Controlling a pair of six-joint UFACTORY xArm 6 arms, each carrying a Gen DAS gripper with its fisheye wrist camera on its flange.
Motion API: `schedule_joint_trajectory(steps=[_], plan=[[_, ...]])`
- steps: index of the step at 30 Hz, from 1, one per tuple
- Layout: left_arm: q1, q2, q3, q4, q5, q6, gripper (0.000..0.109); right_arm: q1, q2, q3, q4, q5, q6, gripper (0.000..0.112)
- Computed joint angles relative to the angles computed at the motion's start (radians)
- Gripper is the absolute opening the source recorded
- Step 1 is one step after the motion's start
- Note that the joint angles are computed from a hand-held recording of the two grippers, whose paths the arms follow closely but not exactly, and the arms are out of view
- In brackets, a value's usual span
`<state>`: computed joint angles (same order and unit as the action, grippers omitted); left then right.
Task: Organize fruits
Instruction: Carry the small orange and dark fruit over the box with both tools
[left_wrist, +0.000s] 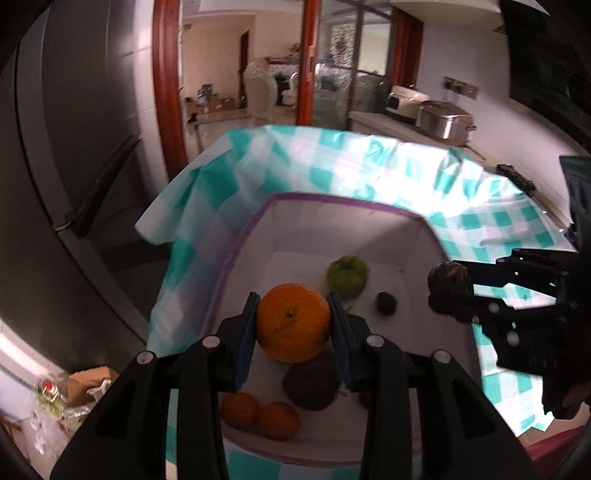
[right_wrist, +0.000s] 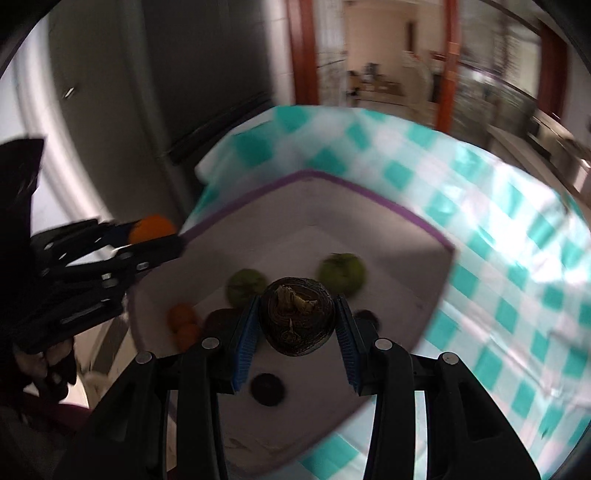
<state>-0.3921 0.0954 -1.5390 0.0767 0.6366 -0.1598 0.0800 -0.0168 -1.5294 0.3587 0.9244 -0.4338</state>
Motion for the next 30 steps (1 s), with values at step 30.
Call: schedule_joint_trajectory(steps=[30], plan=[[-0.048,0.072,0.021,0.333,0.153,-0.453,0.038,-0.011,0.175,-0.062,-0.105,0.151,-0.171,0.040]])
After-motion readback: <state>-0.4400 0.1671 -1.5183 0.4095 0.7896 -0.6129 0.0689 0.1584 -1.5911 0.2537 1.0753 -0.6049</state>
